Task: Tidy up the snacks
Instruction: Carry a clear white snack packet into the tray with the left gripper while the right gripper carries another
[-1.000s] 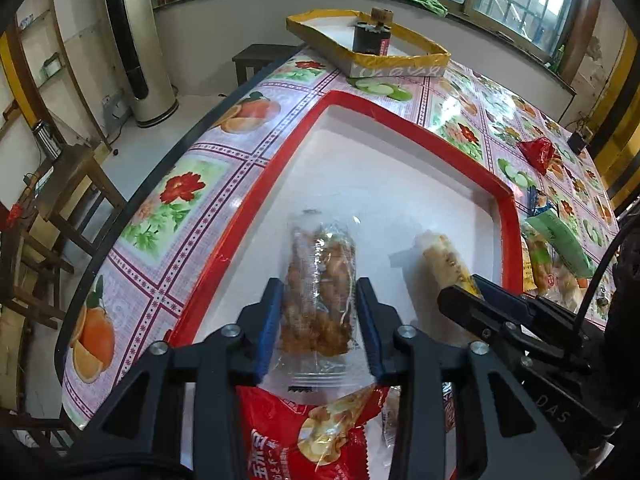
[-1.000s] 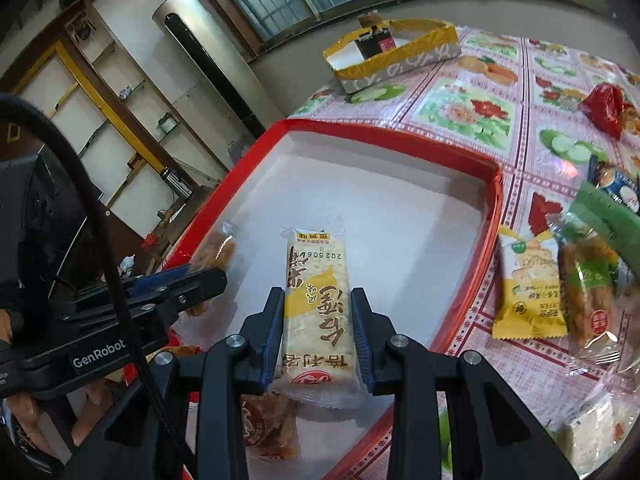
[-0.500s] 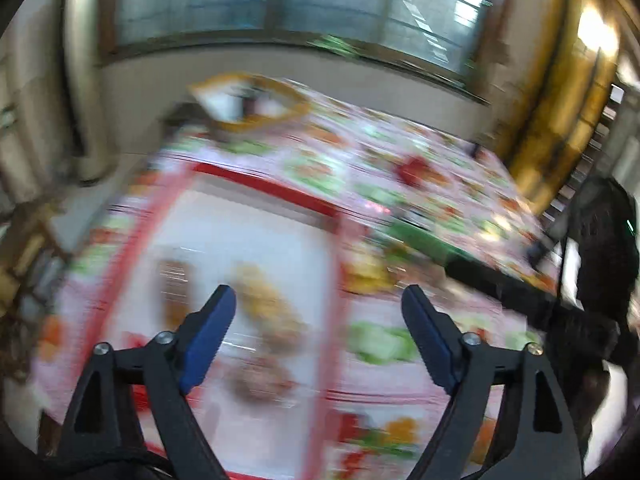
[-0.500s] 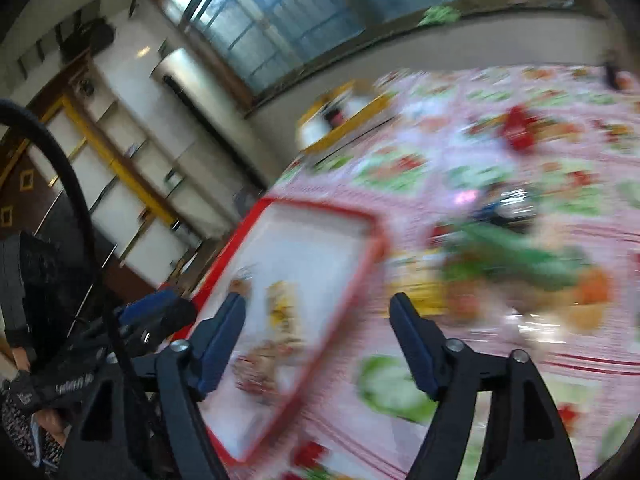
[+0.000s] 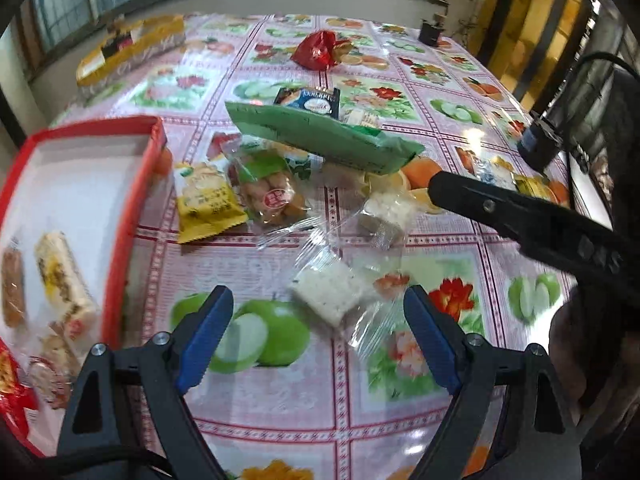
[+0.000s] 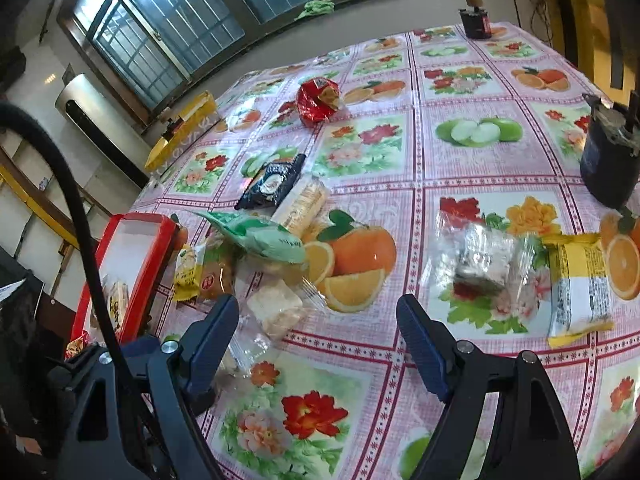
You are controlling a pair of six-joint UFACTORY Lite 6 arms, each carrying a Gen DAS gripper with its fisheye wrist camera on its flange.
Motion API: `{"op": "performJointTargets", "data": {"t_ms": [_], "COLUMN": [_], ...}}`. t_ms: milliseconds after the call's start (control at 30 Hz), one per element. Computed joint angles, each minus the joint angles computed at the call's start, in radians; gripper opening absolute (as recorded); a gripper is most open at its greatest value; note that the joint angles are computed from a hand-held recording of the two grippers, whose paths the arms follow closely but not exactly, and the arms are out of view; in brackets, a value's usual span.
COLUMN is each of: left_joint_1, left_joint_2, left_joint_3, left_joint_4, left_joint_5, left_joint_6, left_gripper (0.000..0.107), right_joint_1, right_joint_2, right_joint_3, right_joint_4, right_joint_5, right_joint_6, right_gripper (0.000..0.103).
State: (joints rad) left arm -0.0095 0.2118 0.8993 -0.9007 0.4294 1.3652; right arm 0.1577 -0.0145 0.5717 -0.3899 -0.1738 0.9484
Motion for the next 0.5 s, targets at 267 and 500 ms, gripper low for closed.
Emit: {"op": "performJointTargets", "data": {"t_ms": [267,500], "left_joint_1": [0.028,0.145], "left_joint_2": [0.031,0.01], "left_joint_3": [-0.013,-0.037], "left_joint_4": [-0.023,-0.106], "left_joint_5": [-0.044,0.043], "left_joint_6": [0.019,0.155], "left_gripper": [0.051,0.036], "right_joint_1": [-0.008,0.027], "right_joint_2": [-0.001,0.093], "right_joint_3": [-0.034,0.06], "right_joint_4": [-0.186,-0.512], "right_joint_5": [-0.022,-0.052], "right_joint_6": [0.172,0.533], "right_gripper": [0.081,0.081]}}
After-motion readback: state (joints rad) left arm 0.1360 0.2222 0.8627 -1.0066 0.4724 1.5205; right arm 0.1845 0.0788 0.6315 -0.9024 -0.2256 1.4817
